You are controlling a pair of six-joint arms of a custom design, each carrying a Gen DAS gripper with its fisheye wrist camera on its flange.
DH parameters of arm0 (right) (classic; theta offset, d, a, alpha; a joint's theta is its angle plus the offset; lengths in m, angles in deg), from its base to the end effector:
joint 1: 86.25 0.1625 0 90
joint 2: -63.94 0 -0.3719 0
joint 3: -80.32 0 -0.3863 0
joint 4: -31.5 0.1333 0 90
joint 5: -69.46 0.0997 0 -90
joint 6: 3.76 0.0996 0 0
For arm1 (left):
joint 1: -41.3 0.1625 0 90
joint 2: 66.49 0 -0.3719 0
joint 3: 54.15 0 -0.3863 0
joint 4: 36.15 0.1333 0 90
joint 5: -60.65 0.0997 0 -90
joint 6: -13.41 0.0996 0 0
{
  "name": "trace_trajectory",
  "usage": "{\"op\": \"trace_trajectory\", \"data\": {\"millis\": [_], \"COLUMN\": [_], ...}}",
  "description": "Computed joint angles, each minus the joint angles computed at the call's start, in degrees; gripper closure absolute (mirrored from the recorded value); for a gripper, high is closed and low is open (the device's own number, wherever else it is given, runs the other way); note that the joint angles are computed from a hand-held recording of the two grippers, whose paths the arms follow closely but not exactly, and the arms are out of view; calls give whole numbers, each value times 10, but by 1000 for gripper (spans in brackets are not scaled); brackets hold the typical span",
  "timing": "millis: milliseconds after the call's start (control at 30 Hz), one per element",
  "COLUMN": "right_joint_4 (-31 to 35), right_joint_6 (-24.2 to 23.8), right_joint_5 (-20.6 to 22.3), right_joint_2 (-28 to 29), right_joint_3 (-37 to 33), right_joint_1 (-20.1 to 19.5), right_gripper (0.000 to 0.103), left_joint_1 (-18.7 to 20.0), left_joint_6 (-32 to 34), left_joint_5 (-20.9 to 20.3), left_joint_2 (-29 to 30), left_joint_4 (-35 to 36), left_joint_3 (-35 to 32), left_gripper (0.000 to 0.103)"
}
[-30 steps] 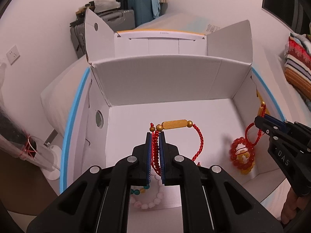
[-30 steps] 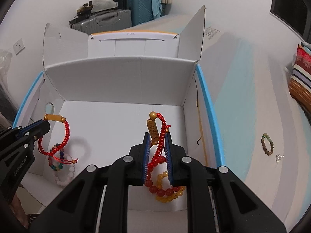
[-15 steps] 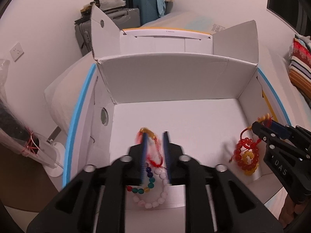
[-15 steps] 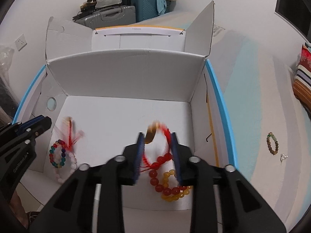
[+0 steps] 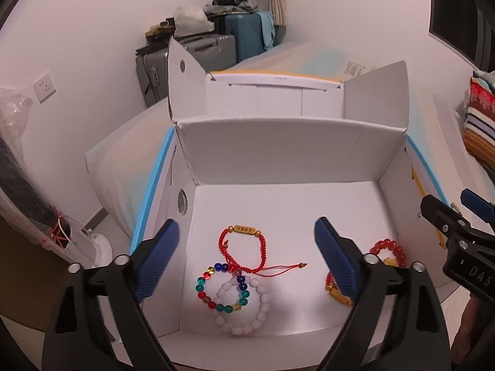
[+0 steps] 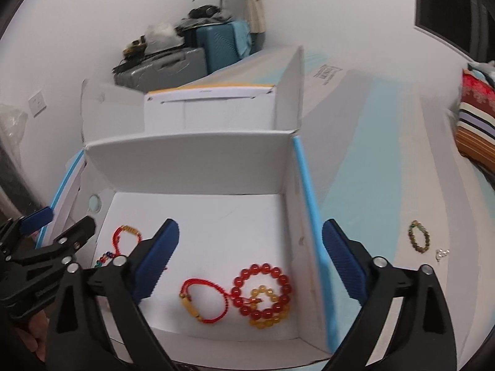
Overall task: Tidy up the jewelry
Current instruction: 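Open both tools to drop the red-string bracelets into the box, then move both open tools back over the wooden bracelet and pearl earrings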
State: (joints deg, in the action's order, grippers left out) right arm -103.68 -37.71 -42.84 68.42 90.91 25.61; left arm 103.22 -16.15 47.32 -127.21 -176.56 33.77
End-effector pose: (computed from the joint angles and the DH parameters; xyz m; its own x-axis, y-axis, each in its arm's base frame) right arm 0.4149 -0.7777 0.0033 -0.5912 -0.5876 0.5525 -0.7863 0.5723 -0.2328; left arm -0.0916 -0.6608 0.3285 -0.5474 -0.5999 -0.5835 0.1869 0.5920 -0.7840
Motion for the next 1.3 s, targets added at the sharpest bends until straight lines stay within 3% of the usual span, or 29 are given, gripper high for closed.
{"op": "trace_trajectory", "data": {"millis": [67,400,633,1033,1300], "right_joint_4": [-14,-89,-129,-152,-141], "right_joint_6": [-2,-7,-9,9,17], "right_joint_5": [1,-4,-13,-33,-54], "right_joint_2": [-10,-77,-117,-154,-161], "right_joint_3": [13,107,152,167,142], "right_joint_1": [-3,-15,-29,-64,-93], "right_gripper": [9,8,8,8,8], "left_joint_1": [-5,-22,-34,-49,-54], "left_joint_6": [25,86,146,225,243], "left_joint_5": [6,3,-21,-61,-90], "left_joint_2": [8,57,99,198,267], "left_joint_4": [-34,-84,-134,-162,-128], "left_joint_3": [0,-41,-79,-193,-278], "left_gripper": [6,6,6,6,6]}}
